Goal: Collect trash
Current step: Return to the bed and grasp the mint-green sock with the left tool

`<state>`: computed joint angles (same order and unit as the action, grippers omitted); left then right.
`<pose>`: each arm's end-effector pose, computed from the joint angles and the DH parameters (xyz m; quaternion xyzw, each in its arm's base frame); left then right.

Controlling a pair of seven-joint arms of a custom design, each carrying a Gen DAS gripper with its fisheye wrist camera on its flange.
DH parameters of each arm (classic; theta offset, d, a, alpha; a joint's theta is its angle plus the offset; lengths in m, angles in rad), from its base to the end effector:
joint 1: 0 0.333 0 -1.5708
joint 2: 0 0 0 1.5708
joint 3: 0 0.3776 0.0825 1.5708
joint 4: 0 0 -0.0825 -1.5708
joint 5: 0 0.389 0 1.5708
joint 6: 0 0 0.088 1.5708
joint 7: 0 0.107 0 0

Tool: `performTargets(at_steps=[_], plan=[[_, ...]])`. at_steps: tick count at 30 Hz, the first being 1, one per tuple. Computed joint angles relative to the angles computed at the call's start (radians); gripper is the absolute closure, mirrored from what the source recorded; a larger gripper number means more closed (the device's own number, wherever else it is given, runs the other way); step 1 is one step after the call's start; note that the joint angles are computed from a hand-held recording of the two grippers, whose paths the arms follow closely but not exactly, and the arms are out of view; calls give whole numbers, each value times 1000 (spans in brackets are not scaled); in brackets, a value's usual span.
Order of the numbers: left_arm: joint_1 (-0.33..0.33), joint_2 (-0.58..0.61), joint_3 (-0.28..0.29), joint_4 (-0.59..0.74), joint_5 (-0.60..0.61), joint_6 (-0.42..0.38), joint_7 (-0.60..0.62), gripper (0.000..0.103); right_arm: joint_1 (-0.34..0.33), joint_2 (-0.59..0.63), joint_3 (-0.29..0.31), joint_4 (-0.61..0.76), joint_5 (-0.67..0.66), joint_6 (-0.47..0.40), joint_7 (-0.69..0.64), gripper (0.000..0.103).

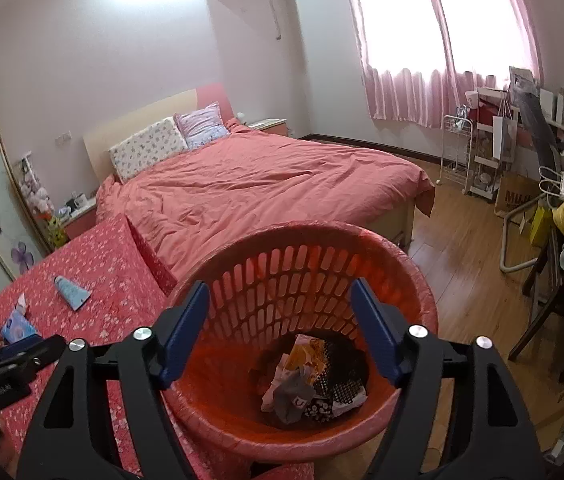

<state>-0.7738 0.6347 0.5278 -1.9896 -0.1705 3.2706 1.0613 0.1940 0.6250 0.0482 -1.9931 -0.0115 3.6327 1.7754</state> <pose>0.6611 -0.2038 0.3111 -0.7280 0.5725 -0.2903 0.2408 0.6719 0.1616 0.3140 -0.6259 0.6098 -0.2506 0.4167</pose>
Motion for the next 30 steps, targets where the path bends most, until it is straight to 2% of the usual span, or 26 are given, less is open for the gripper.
performTargets(at_steps=[7,13,17,22,25,30], plan=[[-141,-13,171,-132,-91,25,-5,37,44,-14,-9,-19,5,8,-50,24],[-184,-47,229,-239,-186,55,29,37,63,-24,4,-32,-2,21,-75,21],[-258,-49,310,-311,-274,66,65,37,72,-28,22,-35,-24,13,-86,21],[-314,-54,384,-388,-383,68,104,37,71,-29,54,-38,-68,0,-86,21],[-301,-66,389,-419,-428,66,119,37,74,-33,66,-41,-90,-5,-88,21],[-194,-106,309,-434,-436,70,140,37,99,-36,71,-42,-97,-13,-96,21]])
